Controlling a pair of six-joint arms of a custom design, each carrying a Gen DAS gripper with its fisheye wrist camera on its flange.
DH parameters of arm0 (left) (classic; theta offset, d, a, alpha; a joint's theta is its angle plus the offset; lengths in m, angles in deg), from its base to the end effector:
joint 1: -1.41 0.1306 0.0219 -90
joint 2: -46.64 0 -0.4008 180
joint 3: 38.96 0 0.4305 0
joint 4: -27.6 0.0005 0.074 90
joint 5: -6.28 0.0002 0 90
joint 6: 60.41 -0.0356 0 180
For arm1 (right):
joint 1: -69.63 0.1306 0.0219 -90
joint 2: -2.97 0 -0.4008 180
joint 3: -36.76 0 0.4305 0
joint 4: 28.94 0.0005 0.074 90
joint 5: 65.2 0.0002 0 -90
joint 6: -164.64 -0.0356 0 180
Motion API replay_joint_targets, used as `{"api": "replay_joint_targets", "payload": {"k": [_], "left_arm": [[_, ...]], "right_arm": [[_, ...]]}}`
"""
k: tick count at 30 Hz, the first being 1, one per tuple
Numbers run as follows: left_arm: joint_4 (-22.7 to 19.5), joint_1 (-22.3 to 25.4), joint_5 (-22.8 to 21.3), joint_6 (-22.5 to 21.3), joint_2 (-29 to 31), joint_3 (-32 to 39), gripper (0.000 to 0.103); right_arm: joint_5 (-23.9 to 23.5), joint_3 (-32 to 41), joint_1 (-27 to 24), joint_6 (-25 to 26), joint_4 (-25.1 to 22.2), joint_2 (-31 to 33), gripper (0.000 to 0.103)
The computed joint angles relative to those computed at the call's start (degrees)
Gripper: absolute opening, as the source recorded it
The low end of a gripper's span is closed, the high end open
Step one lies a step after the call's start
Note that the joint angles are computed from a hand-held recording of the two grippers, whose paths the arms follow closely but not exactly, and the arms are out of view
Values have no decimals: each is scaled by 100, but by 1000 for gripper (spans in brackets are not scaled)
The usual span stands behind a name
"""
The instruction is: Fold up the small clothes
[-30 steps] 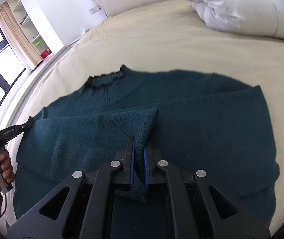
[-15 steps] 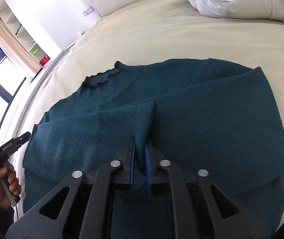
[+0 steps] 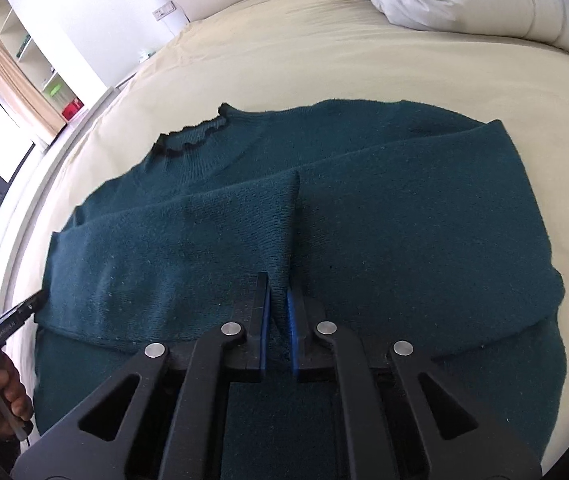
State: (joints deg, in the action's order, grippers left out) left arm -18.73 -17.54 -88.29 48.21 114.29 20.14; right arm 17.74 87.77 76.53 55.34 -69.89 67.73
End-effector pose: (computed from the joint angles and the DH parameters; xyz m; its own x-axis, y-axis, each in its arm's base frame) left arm 0.3394 -0.1141 0.3476 -0.8226 -0.0541 -0.5660 0.0187 0.9924 -0.1219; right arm 0.3293 0.0438 0.3015 -0.8274 0.2303 -0.5122 0.0887 0.9542 0.2857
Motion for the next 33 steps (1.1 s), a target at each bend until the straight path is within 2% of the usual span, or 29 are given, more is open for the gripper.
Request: {"api": "replay_joint_targets", "payload": {"k": [6,7,9,10,13,15,17,19,21,23,24,25,28,31,32,33], "left_arm": [[275,-97,-299,-40,96,-181,8],[350,-143,-375,-54,103,-229,8],[365,-153,-397,-72,42,-251,8],[357,-117,-337,-88,31,-250,9],[460,30,-91,-20,-55,-327,12],[490,40,-56,-23,-61,-330,13],[456,27,-82,9,-120,-312,17],[346,19,-242,131,-227,-291,32],[307,-41,-530,216,-385,-302,35],[315,-116,-695,277,-527,-297,35],[350,-188,-767,285,-569,-282,35],[380,-270,-846,243,-571,-252,35],[436,-550,-1078,29,-365,-157,38],[226,-608,-1097,-35,182,-62,39],[362,-588,-1041,-54,204,-137,40],[474,-574,-1050,-76,147,-201,44]], "right_arm": [[77,-40,138,-63,118,43,6],[16,-120,72,-21,257,174,6],[-408,-209,-156,-168,558,293,5],[-512,-188,-220,-217,516,273,5],[-32,-75,17,47,232,212,5],[-114,-76,-15,-6,205,226,6],[-422,-138,-202,-217,327,239,6],[-696,-149,-345,-317,298,200,10],[-434,-102,-321,-374,130,73,12],[176,-63,-255,-427,-3,-169,17],[371,-60,-226,-457,29,-296,16],[375,-57,-212,-460,110,-393,17],[-58,22,-115,-321,380,-345,17],[-415,27,21,-248,684,-29,19],[-533,29,9,-264,706,162,24],[-620,65,-48,-269,568,460,35]]}}
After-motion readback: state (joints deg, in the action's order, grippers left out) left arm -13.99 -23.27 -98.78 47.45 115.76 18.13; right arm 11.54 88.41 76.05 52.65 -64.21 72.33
